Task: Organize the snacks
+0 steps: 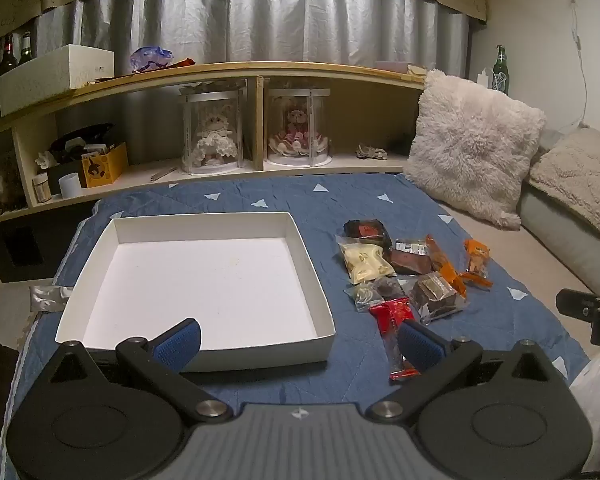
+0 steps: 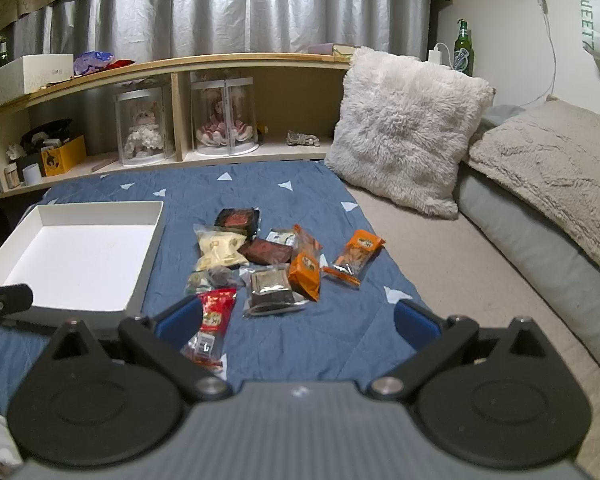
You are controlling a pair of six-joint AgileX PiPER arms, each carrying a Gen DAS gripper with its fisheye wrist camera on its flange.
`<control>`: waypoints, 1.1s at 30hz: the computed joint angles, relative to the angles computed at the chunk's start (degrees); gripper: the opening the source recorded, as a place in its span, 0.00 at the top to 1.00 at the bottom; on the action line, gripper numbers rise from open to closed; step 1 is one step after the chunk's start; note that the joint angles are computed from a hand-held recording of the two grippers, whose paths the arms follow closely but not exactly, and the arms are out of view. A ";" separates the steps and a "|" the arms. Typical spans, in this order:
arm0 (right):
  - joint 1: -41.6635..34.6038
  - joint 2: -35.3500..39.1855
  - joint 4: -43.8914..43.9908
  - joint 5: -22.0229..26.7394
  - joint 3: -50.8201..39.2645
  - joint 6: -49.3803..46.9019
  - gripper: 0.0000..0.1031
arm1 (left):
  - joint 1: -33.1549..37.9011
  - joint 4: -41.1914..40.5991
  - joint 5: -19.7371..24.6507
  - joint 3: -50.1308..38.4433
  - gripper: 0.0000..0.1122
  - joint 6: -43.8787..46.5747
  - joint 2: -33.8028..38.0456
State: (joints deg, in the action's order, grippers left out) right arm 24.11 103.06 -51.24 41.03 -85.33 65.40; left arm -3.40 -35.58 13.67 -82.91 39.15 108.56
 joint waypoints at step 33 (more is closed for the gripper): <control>0.02 0.01 1.04 0.19 -0.32 -0.22 0.01 | -0.09 1.40 0.45 -0.26 0.08 -1.59 0.00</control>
